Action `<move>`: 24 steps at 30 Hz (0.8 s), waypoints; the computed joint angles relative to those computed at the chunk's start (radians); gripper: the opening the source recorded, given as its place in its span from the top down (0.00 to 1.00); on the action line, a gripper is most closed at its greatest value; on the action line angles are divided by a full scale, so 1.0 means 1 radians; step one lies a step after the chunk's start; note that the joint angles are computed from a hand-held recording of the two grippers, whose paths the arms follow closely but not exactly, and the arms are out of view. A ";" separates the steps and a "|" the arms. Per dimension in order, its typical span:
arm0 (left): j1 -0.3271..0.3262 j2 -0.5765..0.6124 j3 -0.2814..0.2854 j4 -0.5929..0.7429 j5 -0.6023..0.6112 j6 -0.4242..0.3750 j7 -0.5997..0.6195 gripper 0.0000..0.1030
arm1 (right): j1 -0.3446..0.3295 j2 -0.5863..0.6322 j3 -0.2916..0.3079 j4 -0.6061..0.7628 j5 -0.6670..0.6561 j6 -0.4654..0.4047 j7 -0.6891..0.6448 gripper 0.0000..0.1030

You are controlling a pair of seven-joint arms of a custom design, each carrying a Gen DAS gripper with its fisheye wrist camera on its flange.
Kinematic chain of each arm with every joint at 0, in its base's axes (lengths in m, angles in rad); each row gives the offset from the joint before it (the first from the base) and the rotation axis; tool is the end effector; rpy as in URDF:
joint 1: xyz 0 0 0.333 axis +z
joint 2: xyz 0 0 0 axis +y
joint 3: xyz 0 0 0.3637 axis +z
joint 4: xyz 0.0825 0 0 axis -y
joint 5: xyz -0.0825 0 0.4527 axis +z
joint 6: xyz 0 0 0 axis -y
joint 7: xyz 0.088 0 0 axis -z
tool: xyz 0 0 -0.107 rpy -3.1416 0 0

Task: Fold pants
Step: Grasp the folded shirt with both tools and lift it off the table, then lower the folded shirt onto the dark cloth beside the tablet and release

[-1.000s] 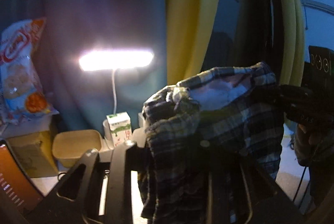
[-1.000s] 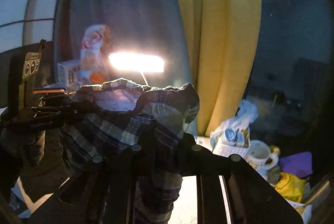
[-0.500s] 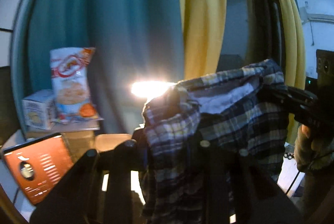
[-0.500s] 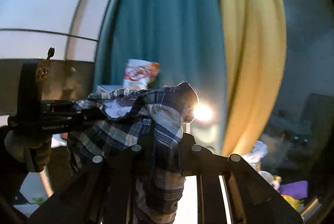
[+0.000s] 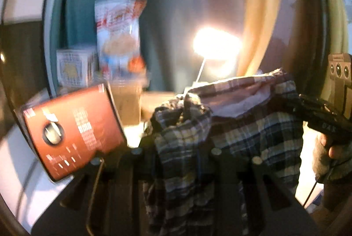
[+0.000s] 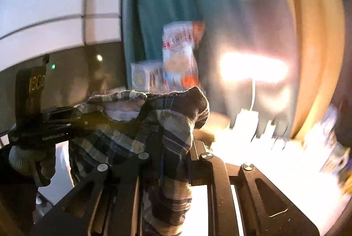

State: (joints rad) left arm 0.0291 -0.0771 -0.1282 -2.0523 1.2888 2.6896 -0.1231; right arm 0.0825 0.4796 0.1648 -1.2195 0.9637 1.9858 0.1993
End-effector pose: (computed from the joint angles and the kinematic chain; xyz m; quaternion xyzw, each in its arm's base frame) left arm 0.6240 -0.0953 0.5543 -0.7520 0.4069 -0.3241 0.4049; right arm 0.7888 0.2160 0.5980 -0.8609 0.1151 -0.0195 0.4951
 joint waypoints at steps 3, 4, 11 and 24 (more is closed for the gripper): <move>0.023 0.117 0.039 0.031 -0.153 0.085 0.102 0.72 | 0.069 0.138 -0.028 0.139 -0.129 0.004 0.151 0.84; 0.026 0.151 0.047 0.044 -0.197 0.098 0.125 0.72 | 0.087 0.174 -0.033 0.175 -0.170 0.001 0.201 0.84; 0.018 0.314 0.080 0.165 -0.393 0.045 0.294 0.56 | 0.154 0.343 -0.045 0.359 -0.364 0.085 0.322 0.72; -0.034 0.228 0.121 0.137 -0.267 -0.117 0.097 0.17 | 0.119 0.466 -0.013 0.549 -0.473 0.056 0.421 0.39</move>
